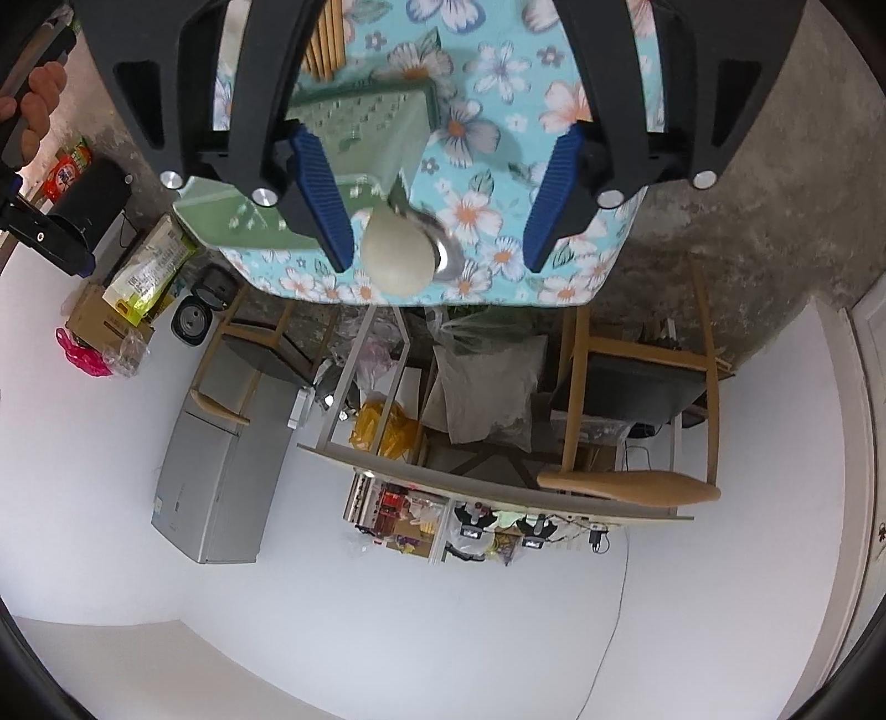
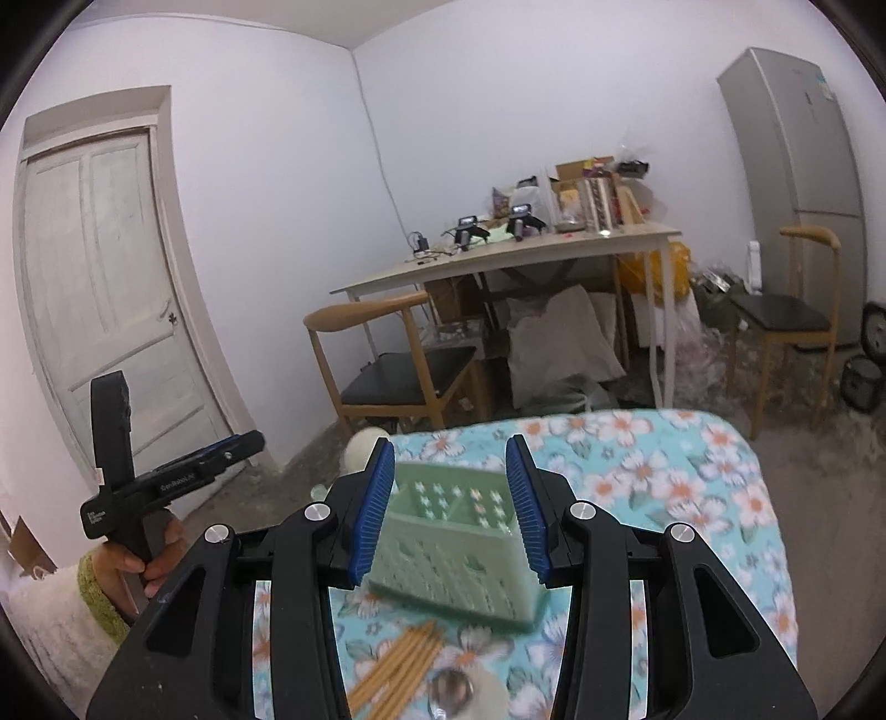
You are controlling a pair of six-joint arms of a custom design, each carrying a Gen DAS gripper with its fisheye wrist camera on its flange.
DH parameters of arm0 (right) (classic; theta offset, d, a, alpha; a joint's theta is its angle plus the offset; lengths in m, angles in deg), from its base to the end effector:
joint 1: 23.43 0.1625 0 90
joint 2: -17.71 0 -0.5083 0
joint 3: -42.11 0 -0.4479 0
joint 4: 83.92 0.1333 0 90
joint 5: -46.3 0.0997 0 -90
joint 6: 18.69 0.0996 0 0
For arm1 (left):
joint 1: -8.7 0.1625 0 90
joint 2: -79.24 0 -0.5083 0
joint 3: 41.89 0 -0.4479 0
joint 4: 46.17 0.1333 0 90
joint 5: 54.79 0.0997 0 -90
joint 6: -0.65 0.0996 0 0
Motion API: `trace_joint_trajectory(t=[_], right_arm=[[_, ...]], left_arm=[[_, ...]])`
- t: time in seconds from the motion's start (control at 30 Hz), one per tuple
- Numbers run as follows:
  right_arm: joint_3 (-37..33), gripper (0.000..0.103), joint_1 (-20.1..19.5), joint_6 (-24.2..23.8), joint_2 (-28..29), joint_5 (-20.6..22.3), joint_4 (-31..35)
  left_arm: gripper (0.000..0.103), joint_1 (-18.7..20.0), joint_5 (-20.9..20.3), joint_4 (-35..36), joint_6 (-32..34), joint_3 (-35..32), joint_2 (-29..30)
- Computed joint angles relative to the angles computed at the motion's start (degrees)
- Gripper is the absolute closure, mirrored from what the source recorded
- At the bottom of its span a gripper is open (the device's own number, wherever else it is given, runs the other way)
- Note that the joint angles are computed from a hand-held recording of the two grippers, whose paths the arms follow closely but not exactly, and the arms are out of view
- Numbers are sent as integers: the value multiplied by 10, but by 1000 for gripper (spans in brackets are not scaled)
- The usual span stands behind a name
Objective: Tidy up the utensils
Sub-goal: 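Lower both utensils into the green basket and open both grippers, then move both grippers back toward the remaining spoons and chopsticks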
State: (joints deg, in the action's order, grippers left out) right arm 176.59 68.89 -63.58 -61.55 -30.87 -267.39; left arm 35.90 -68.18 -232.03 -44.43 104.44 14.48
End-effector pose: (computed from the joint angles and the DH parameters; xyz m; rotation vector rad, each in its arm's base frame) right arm 0.1751 -0.4819 0.2795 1.2705 -2.6237 1.0601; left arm -0.2370 -0.3806 0.1815 0.1171 2.0913 -1.4848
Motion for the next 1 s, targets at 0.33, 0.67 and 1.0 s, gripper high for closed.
trace_joint_trajectory(t=[0.33, 0.67, 1.0], right_arm=[[39, 50, -75, 9, -98, -18, 129], [101, 50, -149, 7, -169, -54, 208], [131, 50, -174, 29, -158, -114, 183]], left_arm=[[22, -85, -104, 310, -299, 49, -70], [10, -154, -196, 285, -480, 101, -10], [6, -190, -261, 162, -497, 133, 76]])
